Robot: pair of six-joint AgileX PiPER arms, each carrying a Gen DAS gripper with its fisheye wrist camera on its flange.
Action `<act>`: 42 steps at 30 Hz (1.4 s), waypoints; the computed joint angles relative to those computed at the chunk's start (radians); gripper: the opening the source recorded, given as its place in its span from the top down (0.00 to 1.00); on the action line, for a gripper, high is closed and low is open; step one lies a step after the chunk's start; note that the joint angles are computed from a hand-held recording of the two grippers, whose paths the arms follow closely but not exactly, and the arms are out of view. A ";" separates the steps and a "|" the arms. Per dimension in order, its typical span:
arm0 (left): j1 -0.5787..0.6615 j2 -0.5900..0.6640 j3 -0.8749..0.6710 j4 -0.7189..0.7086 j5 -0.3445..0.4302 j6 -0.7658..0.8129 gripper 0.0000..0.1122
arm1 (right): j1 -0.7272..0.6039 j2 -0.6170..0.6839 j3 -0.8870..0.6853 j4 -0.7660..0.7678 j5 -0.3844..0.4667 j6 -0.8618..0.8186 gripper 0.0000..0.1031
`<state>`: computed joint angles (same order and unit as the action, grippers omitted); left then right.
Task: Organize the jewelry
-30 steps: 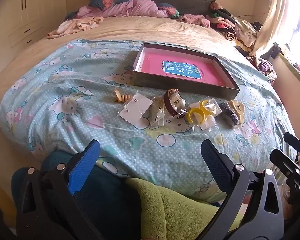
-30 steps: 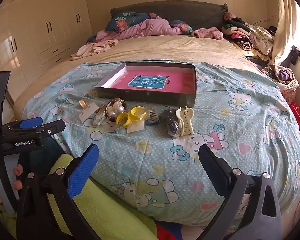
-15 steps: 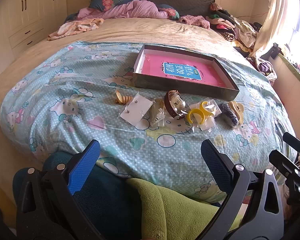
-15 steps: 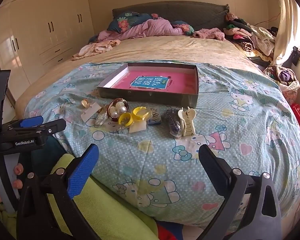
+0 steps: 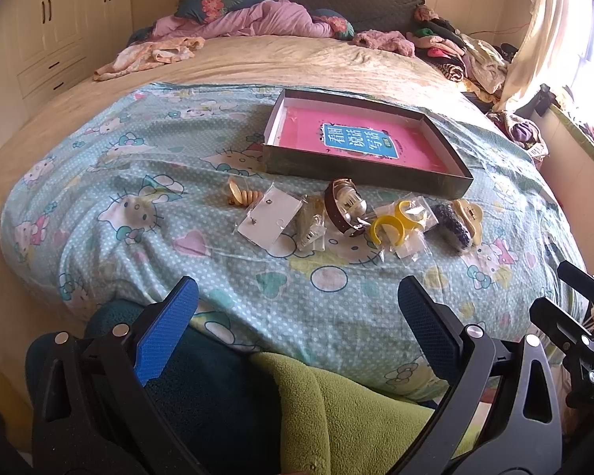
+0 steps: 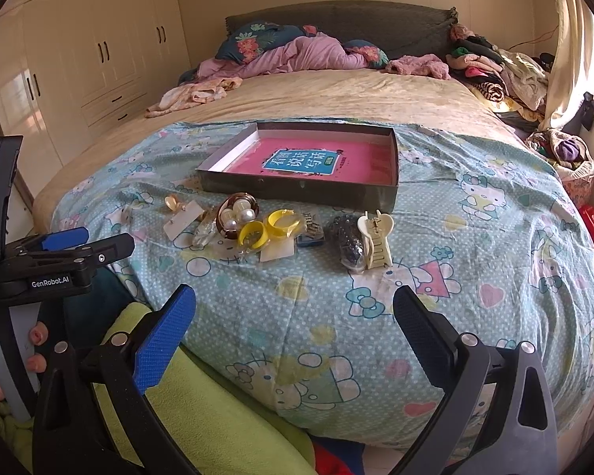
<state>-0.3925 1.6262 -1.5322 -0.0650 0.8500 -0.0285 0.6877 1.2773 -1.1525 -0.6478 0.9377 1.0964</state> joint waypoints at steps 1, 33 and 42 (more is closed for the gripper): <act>-0.001 -0.001 0.002 0.002 -0.002 -0.003 0.16 | 0.000 0.000 -0.001 0.002 0.001 -0.001 0.04; -0.001 0.004 0.000 0.010 -0.005 -0.012 0.16 | -0.062 0.007 0.002 0.072 -0.054 -0.073 0.04; 0.017 0.046 -0.049 -0.003 0.008 -0.010 0.16 | -0.103 0.042 -0.034 0.130 -0.106 -0.157 0.04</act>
